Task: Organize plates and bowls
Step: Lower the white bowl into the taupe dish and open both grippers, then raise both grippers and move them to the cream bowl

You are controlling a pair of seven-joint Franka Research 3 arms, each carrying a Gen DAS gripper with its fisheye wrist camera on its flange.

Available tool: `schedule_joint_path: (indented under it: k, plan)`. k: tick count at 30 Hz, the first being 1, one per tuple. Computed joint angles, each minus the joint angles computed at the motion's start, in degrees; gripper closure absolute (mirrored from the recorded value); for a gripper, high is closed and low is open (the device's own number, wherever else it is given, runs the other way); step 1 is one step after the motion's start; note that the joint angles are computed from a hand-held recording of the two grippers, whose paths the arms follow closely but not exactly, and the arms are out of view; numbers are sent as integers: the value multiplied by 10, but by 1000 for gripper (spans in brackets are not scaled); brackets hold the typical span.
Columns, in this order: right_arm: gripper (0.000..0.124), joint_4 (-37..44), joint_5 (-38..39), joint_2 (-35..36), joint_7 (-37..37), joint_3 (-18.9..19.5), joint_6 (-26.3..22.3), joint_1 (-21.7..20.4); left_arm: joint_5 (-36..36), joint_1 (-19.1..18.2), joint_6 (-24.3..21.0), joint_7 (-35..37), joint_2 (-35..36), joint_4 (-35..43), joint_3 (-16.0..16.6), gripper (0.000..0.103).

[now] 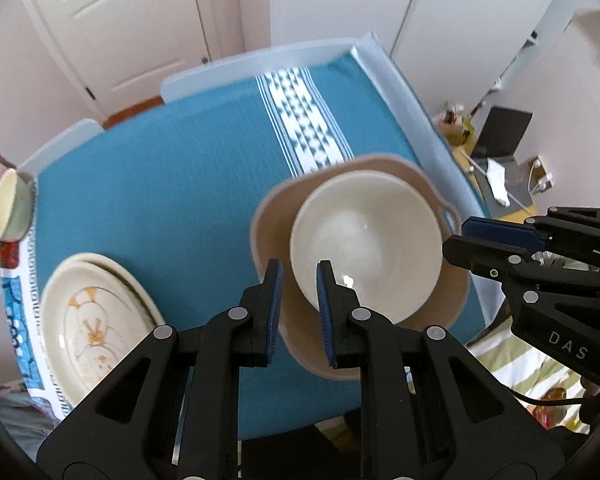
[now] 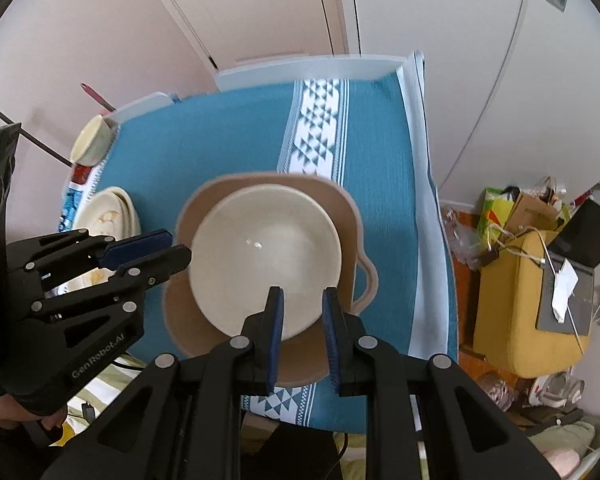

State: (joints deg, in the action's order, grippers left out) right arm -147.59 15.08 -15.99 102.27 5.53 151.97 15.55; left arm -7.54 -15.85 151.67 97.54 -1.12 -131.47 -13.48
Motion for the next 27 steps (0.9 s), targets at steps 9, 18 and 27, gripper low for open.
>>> schedule_joint_path:
  k: [9,18,27]
  plan:
    - [41,-6,28,-36,-24,-6,66,7,131,24,85,-160,-81,-53,17,5]
    - [21,91,177,28,-277,-61,148,115,299,125,117,-362,-170,-94,15,5]
    - [21,366,114,226,-287,13,73,82,126,104,95,-231,-119,-37,149,5]
